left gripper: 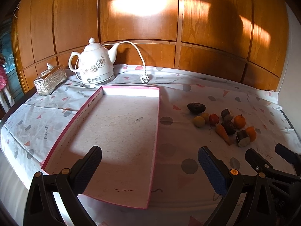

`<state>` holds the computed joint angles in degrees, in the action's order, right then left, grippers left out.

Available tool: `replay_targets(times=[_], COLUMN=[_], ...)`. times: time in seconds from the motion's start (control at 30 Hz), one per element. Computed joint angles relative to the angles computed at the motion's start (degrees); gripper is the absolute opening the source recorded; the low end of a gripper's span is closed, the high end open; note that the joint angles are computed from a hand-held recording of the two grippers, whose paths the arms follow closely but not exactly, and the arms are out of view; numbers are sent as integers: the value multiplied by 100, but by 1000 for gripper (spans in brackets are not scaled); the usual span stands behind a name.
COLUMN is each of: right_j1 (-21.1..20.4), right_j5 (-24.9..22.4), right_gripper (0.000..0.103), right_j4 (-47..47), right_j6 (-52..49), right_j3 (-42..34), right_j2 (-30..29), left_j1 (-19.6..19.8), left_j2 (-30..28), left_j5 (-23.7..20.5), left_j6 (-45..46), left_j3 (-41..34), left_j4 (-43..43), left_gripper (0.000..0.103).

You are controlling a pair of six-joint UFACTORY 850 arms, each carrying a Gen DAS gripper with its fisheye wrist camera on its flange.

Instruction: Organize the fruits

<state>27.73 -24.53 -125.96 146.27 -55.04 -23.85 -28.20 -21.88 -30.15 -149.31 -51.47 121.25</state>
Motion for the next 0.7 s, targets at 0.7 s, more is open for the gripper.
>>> replay_targets(times=[0.7], right_j1=[-1063], right_j5=[1228], right_gripper=[68], right_j4=[-3188], right_j6=[2905], right_j3=[59], right_j2=[78], left_j1=[141], left_j2=[-140], left_j5=[1056], left_j6=[-1436], left_j3=[-342], left_j4=[2231], left_gripper=[103])
